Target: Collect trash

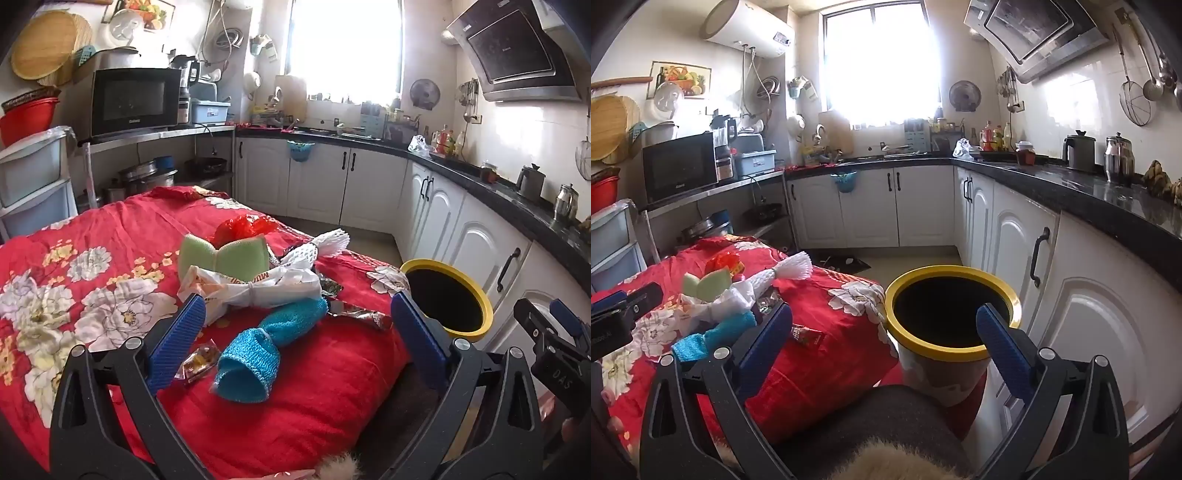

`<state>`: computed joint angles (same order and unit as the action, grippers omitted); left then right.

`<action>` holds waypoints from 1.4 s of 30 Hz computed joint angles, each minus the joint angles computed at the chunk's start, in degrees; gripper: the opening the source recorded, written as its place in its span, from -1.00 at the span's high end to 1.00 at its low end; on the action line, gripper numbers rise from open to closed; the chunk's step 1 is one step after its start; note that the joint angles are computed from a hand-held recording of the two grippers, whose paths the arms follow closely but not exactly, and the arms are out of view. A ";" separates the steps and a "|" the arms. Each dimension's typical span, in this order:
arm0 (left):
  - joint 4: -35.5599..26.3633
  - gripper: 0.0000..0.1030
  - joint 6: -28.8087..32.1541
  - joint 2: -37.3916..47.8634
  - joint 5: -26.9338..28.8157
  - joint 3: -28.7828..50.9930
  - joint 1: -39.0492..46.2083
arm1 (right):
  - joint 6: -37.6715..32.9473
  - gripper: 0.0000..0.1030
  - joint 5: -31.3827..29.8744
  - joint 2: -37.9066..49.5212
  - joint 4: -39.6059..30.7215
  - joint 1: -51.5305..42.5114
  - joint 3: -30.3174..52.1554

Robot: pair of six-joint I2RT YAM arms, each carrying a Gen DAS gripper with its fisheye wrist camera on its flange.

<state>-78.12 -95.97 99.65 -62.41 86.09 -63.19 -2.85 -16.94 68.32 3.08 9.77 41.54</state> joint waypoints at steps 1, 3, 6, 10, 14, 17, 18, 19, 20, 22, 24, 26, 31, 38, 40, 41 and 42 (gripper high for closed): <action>0.27 -0.79 -0.40 -0.12 -1.07 -0.39 -0.23 | 0.04 -0.88 0.11 -0.11 0.02 0.00 -0.06; 0.78 -0.79 0.04 -0.26 -0.81 -0.54 -0.14 | 0.18 -0.88 0.26 -0.19 -0.14 -0.01 -0.02; 1.02 -0.79 0.30 -0.32 -0.43 -0.50 0.10 | 0.16 -0.88 0.43 -0.33 -0.19 0.18 -0.06; 1.32 -0.79 0.36 -0.30 -1.11 -0.80 -0.12 | 0.75 -0.88 1.51 0.08 0.10 1.06 0.23; 0.55 -0.79 1.05 0.35 -1.32 1.15 0.14 | 0.61 -0.88 -0.05 -1.03 0.43 0.31 -0.59; -1.34 -0.79 0.52 1.37 -1.52 3.55 -0.05 | 0.75 -0.88 0.24 -1.11 0.52 0.69 -0.61; -1.46 -0.79 0.68 1.55 -1.47 3.99 0.05 | 0.62 -0.88 -0.12 -0.92 0.30 0.32 -0.27; -1.33 -0.79 0.54 1.39 -1.56 3.60 -0.09 | 0.68 -0.88 -0.07 -0.93 0.35 0.32 -0.29; -1.45 -0.79 0.44 1.47 -1.62 3.68 -0.11 | 0.78 -0.88 0.07 -0.95 0.29 0.50 -0.20; -1.37 -0.79 0.21 1.34 -1.71 3.26 -0.24 | 0.73 -0.88 -0.04 -0.91 0.31 0.39 -0.21; -1.53 -0.79 -0.03 1.38 -1.82 3.21 -0.31 | 0.69 -0.88 -0.08 -0.77 0.14 0.43 -0.04; -0.61 -0.79 0.48 0.73 -1.92 2.21 -0.04 | 0.61 -0.88 -0.41 -1.37 -0.06 0.05 -0.34; -1.21 -0.79 -0.03 0.57 -2.25 2.20 -0.45 | 0.75 -0.88 -0.22 -1.55 -0.31 0.18 -0.23; -1.33 -0.79 -0.02 0.62 -2.38 2.36 -0.42 | 0.74 -0.88 -0.43 -1.68 -0.70 0.01 0.01; -1.32 -0.79 -0.08 0.62 -2.44 2.29 -0.46 | 0.74 -0.88 -0.51 -1.65 -0.34 -0.08 -0.24; -1.20 -0.79 0.07 0.60 -2.43 2.30 -0.45 | 0.79 -0.88 -0.39 -1.76 -0.51 0.05 -0.16; -1.46 -0.79 -0.18 0.73 -2.38 2.39 -0.46 | 0.73 -0.88 -0.56 -1.63 -0.37 -0.09 -0.23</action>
